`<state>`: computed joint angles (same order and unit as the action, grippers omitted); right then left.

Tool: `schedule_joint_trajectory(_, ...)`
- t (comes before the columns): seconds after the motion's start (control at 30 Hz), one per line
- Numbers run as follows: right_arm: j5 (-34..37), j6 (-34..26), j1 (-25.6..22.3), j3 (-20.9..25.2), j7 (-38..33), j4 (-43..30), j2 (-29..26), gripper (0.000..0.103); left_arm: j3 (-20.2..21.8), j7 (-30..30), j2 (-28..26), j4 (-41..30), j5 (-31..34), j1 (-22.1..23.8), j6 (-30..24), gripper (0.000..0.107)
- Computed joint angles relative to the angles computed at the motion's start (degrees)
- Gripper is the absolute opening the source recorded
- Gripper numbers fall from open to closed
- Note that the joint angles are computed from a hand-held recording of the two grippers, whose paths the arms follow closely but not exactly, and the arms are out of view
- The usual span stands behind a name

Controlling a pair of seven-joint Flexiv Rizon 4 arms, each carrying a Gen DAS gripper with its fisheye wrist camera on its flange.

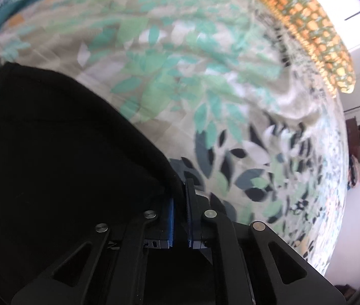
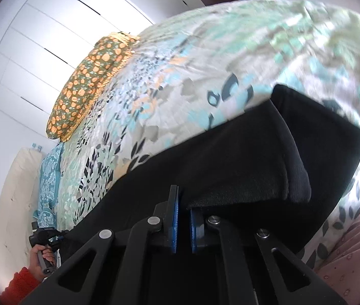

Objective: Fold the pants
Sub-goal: 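Grasp the trouser waist with the left tool while the right tool grips the folded edge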

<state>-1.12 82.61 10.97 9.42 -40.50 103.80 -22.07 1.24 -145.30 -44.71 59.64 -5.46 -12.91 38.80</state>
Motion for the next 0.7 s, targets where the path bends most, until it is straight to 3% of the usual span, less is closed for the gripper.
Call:
schedule_joint_trajectory(0.13,0.0,-1.4,-2.8,2.3,-6.2,-6.4,-1.3,0.007,0.4,-0.4,8.9,9.6,1.3,-0.9,10.4,0.006)
schedule_joint_trajectory(0.23,3.0,-3.8,-6.2,6.9,-13.6,-14.2,-3.1,0.007,3.4,-3.3,19.5,19.0,6.7,-4.0,17.6,0.006)
schedule_joint_trajectory(0.3,5.4,-6.9,-7.8,8.9,-18.3,-16.8,-3.2,0.007,5.8,-8.4,26.6,25.3,14.3,-7.9,20.0,0.007)
schedule_joint_trajectory(0.4,8.6,-13.8,-8.6,8.6,-20.9,-16.6,-2.1,0.007,5.1,-17.8,33.6,36.1,20.4,-12.2,20.2,0.007)
schedule_joint_trajectory(0.47,10.4,-21.1,-8.5,7.0,-19.6,-14.9,-1.7,0.007,1.4,-17.5,34.8,43.3,15.3,-12.3,18.1,0.007)
schedule_joint_trajectory(0.53,11.2,-28.2,-8.0,5.1,-18.5,-13.8,-2.0,0.007,-2.0,-17.5,34.1,49.4,9.7,-11.4,20.8,0.007)
schedule_joint_trajectory(0.63,12.2,-32.3,-6.6,2.6,-17.5,-12.0,-1.7,0.007,-4.9,-17.8,33.7,54.1,3.6,-9.9,27.1,0.006)
schedule_joint_trajectory(0.7,12.7,-32.2,-6.2,1.6,-17.8,-11.4,-1.3,0.007,-4.8,-15.8,34.3,52.3,5.2,-9.4,24.7,0.006)
